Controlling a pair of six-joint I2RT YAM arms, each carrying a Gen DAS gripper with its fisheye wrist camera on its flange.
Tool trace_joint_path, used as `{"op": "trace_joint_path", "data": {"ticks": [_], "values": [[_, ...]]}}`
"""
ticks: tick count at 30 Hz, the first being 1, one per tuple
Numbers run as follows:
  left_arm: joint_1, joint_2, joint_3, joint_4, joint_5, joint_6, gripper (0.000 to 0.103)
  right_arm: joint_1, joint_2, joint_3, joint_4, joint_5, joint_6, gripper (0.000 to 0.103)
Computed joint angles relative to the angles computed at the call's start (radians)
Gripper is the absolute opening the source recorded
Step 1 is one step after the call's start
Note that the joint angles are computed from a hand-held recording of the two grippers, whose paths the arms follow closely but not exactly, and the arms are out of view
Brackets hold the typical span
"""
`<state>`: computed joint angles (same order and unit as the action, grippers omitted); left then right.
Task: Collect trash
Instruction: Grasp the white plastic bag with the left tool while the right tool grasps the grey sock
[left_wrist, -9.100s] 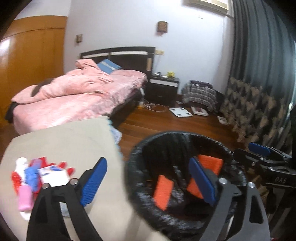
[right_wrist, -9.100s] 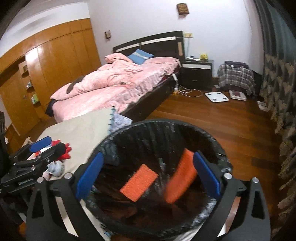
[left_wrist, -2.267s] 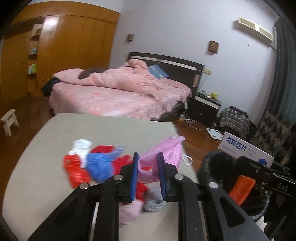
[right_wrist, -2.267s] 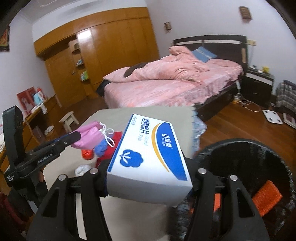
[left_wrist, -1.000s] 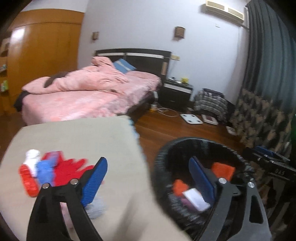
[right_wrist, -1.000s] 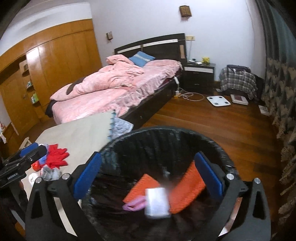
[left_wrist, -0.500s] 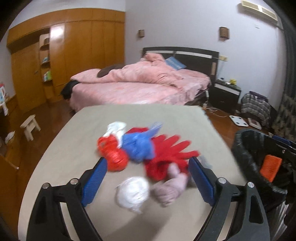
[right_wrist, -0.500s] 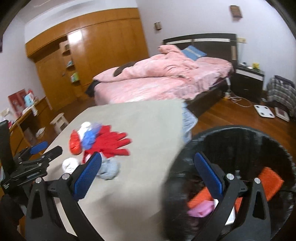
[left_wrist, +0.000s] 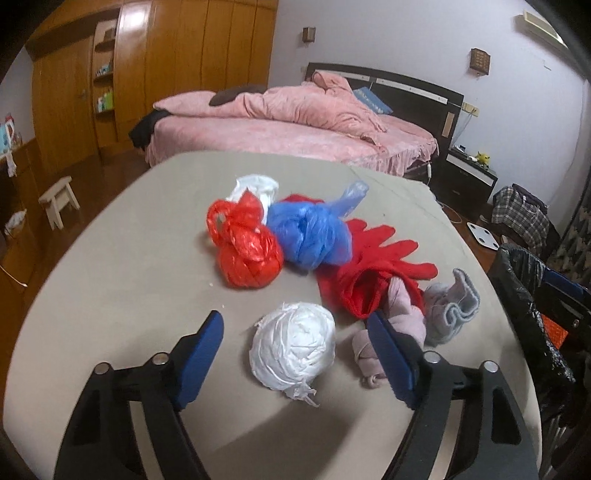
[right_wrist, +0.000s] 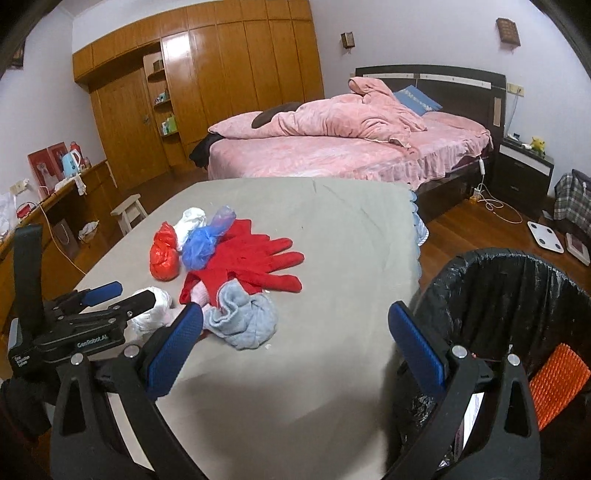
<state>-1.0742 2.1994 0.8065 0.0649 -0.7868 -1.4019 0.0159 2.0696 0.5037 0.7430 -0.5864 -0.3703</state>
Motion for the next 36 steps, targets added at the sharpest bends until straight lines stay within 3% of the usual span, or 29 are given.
{"op": "trace_joint_path", "data": {"ticks": [3, 7, 10, 18, 29, 36], "values": [[0.022, 0.016, -0.017, 0.08, 0.049, 0.042, 0.066, 0.003, 0.011, 0.001, 0.003, 0.006, -0.01, 0.097], [0.044, 0.036, -0.027, 0.14, 0.095, 0.07, 0.036, 0.018, 0.024, 0.003, 0.009, 0.017, -0.014, 0.098], [0.039, 0.027, -0.045, 0.152, 0.086, 0.048, 0.031, 0.03, 0.028, 0.002, 0.014, 0.023, -0.015, 0.098], [0.006, -0.047, -0.06, 0.05, -0.006, 0.008, 0.03, 0.08, 0.056, 0.014, 0.025, 0.04, 0.005, 0.098], [0.018, -0.1, -0.075, -0.027, -0.037, -0.01, 0.03, 0.191, 0.18, 0.093, 0.054, 0.134, 0.034, 0.097], [0.024, -0.097, -0.081, -0.02, -0.029, -0.006, 0.03, 0.214, 0.223, 0.19, -0.091, 0.136, 0.013, 0.078]]}}
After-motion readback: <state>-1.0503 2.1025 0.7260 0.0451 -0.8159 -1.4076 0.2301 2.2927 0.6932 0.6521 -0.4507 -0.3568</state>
